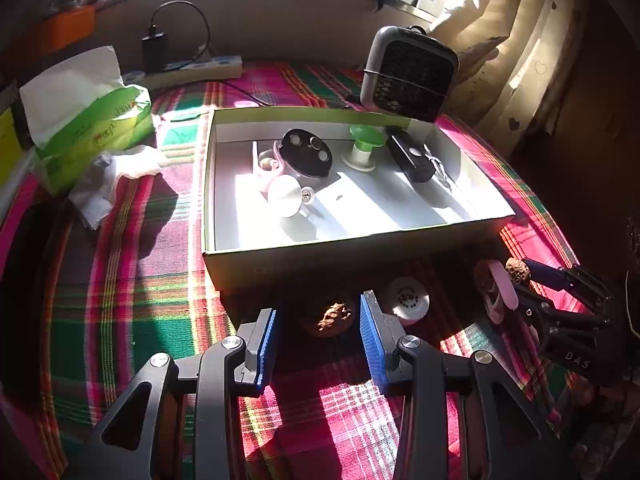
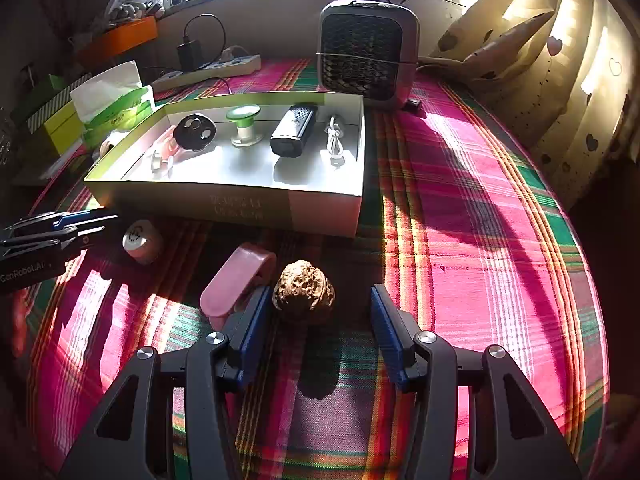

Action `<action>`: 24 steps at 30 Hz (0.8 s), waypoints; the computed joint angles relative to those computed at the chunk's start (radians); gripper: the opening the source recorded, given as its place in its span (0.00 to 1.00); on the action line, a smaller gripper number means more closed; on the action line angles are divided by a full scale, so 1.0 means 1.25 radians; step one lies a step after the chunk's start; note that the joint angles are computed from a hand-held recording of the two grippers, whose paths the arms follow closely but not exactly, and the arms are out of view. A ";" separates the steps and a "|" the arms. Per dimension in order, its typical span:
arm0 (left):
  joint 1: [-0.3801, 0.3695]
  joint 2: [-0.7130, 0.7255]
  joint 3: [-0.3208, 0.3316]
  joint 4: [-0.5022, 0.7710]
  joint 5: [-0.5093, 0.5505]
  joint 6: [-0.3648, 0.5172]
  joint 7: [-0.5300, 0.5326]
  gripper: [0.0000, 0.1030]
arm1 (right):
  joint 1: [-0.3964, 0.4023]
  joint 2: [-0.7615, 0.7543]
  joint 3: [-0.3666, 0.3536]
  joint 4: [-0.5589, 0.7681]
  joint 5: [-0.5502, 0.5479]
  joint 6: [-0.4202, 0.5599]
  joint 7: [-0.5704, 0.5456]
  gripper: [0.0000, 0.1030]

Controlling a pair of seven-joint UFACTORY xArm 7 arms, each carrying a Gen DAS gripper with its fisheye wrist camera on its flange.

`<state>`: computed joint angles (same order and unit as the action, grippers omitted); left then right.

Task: Organize objects
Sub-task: 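Move the right tool over one brown walnut while the left tool approaches the other walnut, then close the right tool on a brown walnut while the left tool closes on another walnut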

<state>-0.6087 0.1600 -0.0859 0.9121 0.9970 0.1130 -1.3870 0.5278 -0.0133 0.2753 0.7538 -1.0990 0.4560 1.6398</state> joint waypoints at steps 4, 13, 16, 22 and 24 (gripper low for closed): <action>-0.003 0.000 -0.003 0.004 0.002 0.014 -0.002 0.32 | 0.000 0.001 -0.001 0.001 0.000 0.000 -0.001 0.49; 0.000 0.000 -0.007 0.007 0.012 0.025 -0.013 0.28 | -0.006 -0.005 -0.001 -0.006 -0.015 -0.017 0.012 0.39; 0.002 0.001 -0.009 0.007 0.014 0.026 -0.015 0.28 | -0.006 -0.006 0.000 -0.006 -0.018 -0.021 0.013 0.33; 0.003 0.001 -0.011 0.007 0.017 0.027 -0.017 0.27 | -0.009 -0.006 -0.001 -0.007 -0.024 -0.029 0.019 0.29; 0.003 0.001 -0.010 0.007 0.020 0.026 -0.021 0.27 | -0.009 -0.006 -0.001 -0.007 -0.025 -0.030 0.021 0.29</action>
